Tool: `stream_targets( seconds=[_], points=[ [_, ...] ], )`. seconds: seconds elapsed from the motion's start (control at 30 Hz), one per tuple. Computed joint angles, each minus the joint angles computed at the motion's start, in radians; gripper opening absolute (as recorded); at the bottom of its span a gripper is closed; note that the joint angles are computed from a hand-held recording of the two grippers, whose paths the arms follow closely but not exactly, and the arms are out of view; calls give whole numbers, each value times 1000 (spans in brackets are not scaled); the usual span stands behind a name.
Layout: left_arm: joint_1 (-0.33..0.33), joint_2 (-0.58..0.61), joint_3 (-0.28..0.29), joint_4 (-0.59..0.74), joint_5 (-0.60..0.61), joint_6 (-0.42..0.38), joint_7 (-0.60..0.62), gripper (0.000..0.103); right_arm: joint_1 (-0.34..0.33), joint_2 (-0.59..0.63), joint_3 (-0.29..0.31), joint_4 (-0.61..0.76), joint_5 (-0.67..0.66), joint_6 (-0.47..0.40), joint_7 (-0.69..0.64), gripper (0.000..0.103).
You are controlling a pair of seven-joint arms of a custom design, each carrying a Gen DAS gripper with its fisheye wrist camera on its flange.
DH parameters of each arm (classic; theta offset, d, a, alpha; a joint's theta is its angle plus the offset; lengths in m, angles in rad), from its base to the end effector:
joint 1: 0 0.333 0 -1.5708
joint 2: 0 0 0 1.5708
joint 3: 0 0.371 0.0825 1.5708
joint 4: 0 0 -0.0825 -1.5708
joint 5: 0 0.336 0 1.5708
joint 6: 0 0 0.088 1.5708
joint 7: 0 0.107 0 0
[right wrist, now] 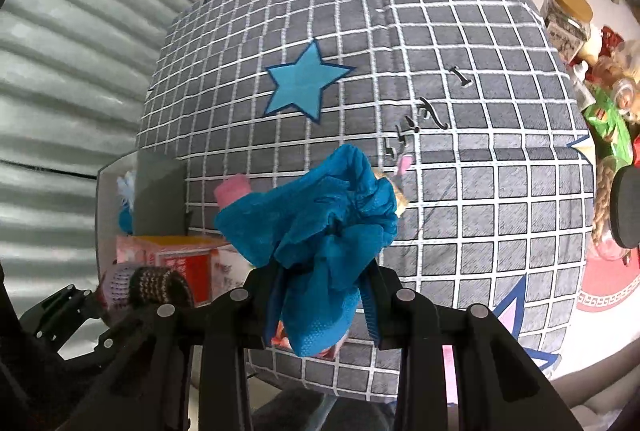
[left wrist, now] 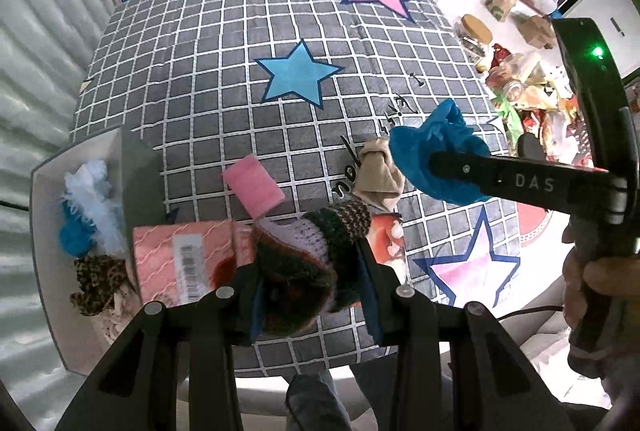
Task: Organize soft objects
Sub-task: 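Carry the knit sock and blue cloth over the white box with both tools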
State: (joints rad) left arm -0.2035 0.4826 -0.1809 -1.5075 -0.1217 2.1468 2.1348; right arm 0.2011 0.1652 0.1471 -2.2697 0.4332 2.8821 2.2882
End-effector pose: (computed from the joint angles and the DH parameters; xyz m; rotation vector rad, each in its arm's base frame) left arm 0.6458 -0.2389 0.4748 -1.0788 2.9206 -0.3902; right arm 0.5213 0.1601 0.4219 -1.0354 2.4509 0.1479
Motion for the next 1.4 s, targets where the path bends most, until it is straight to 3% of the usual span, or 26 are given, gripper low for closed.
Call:
stream_targets(
  seconds=[0.2,0.57,0.93,1.4],
  points=[
    [49,-45,-6,-47,-52,16,66,42,63,-4,-35,46,-161,-17,166,35],
    [120,-79,13,-62,-122,37,109,42,103,52,-26,195,-308,-75,262,35],
    [186,-75,46,-38,-152,71,46,42,106,180,2,455,-356,-192,166,35],
    [236,4,108,26,-72,121,-165,42,163,467,15,1011,-375,-477,-28,35]
  ],
)
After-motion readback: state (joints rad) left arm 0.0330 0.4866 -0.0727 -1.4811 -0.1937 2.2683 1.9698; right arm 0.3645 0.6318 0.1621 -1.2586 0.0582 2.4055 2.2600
